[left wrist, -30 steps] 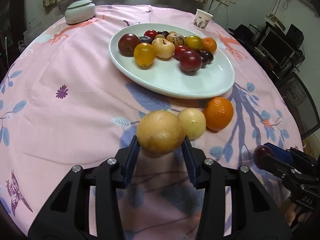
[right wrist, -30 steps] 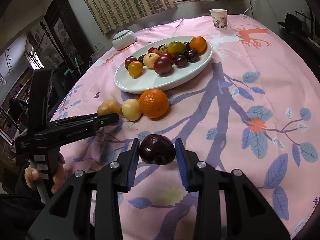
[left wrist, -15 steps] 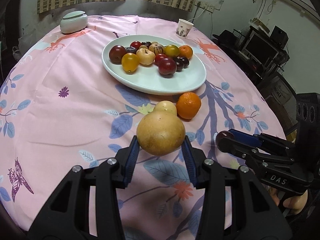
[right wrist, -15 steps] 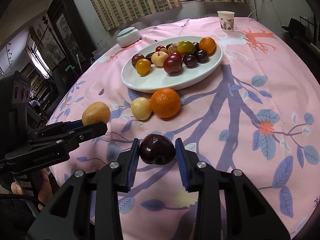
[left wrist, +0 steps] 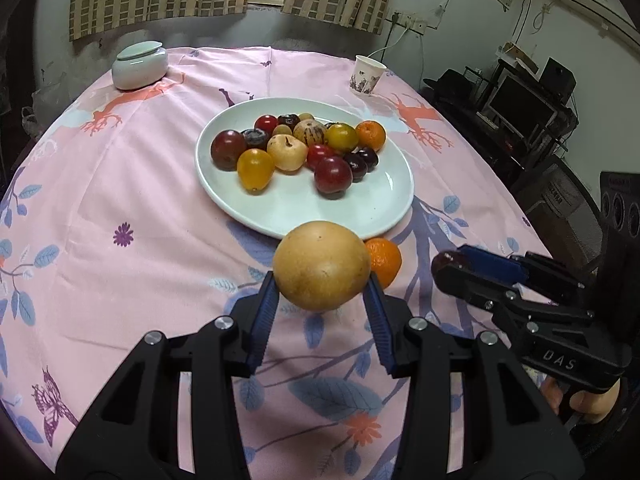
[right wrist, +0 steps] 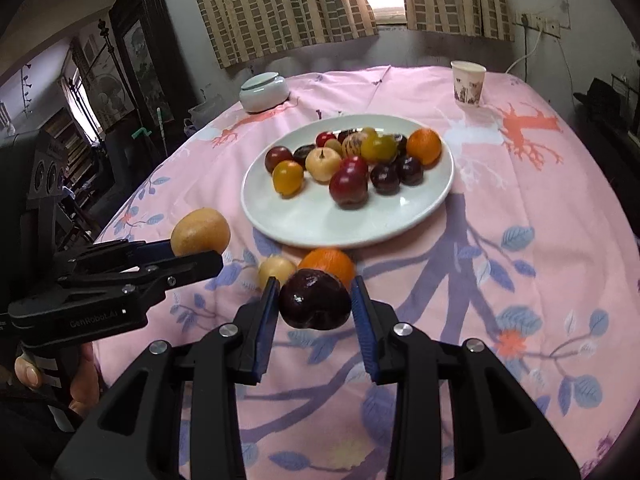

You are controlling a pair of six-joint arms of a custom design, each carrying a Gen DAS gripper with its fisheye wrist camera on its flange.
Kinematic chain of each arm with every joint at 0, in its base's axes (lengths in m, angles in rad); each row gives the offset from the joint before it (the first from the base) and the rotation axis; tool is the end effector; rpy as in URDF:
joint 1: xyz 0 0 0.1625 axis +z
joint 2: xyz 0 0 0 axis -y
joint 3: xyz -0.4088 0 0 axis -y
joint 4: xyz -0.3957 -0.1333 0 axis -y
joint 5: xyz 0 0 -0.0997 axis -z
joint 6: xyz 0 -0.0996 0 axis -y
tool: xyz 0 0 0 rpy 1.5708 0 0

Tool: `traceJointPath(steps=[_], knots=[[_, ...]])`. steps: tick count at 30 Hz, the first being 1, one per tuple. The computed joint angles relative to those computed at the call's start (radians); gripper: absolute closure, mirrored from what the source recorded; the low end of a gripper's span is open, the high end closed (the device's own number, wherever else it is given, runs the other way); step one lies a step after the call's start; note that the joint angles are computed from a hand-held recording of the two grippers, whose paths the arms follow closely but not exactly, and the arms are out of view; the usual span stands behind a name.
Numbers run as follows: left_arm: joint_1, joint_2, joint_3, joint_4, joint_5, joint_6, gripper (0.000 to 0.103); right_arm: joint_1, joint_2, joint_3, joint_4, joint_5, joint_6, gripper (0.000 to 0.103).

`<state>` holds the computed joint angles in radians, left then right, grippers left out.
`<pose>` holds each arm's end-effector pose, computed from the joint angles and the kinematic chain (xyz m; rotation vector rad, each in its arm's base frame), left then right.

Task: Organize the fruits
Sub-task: 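Lower the plum and brown pear onto the plate and open both grippers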

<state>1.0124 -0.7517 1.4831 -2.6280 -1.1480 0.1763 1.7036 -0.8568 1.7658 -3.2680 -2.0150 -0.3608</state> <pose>-0.2320 -0.7001 0.1232 0.8927 2.5886 -0.5531 0.1751 -0.6273 0.1666 0.3768 -2.4409 0.9528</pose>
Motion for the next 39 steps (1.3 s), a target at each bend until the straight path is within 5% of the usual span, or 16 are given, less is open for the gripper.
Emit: traceJointPath(steps=[7, 12, 21, 22, 23, 24, 29, 35, 36, 38, 39], knots=[[0.014, 0.181, -0.319, 0.211, 0.050, -0.006, 0.059, -0.015, 0.122, -0.273, 0.102, -0.134, -0.113, 0.066], [0.023, 0.298, -0.518, 0.312, 0.083, -0.009, 0.059, -0.049, 0.182, -0.424, 0.214, -0.163, -0.109, 0.067], [0.029, 0.394, -0.677, 0.409, 0.105, -0.009, 0.055, -0.059, 0.243, -0.536, 0.278, -0.209, -0.136, 0.065], [0.029, 0.394, -0.677, 0.399, 0.103, -0.007, 0.050, -0.057, 0.246, -0.534, 0.261, -0.212, -0.146, 0.056], [0.028, 0.391, -0.670, 0.377, 0.101, -0.004, 0.040, -0.056, 0.245, -0.529, 0.236, -0.213, -0.156, 0.039], [0.025, 0.385, -0.655, 0.343, 0.108, 0.003, 0.036, -0.053, 0.243, -0.517, 0.192, -0.209, -0.177, 0.036], [0.014, 0.302, -0.550, 0.258, 0.089, 0.008, 0.036, -0.035, 0.184, -0.431, 0.126, -0.180, -0.183, 0.036], [-0.017, 0.069, -0.155, -0.062, 0.084, 0.071, 0.018, -0.007, 0.028, -0.161, 0.021, -0.105, -0.137, 0.034], [-0.020, 0.035, -0.091, -0.106, 0.087, 0.080, 0.017, -0.004, 0.001, -0.105, -0.002, -0.087, -0.119, 0.030], [-0.022, -0.012, 0.004, -0.159, 0.098, 0.081, 0.016, 0.000, -0.024, -0.021, -0.069, -0.063, -0.097, 0.003], [-0.021, -0.029, 0.040, -0.172, 0.101, 0.077, 0.015, 0.001, -0.030, 0.018, -0.114, -0.050, -0.089, 0.003]])
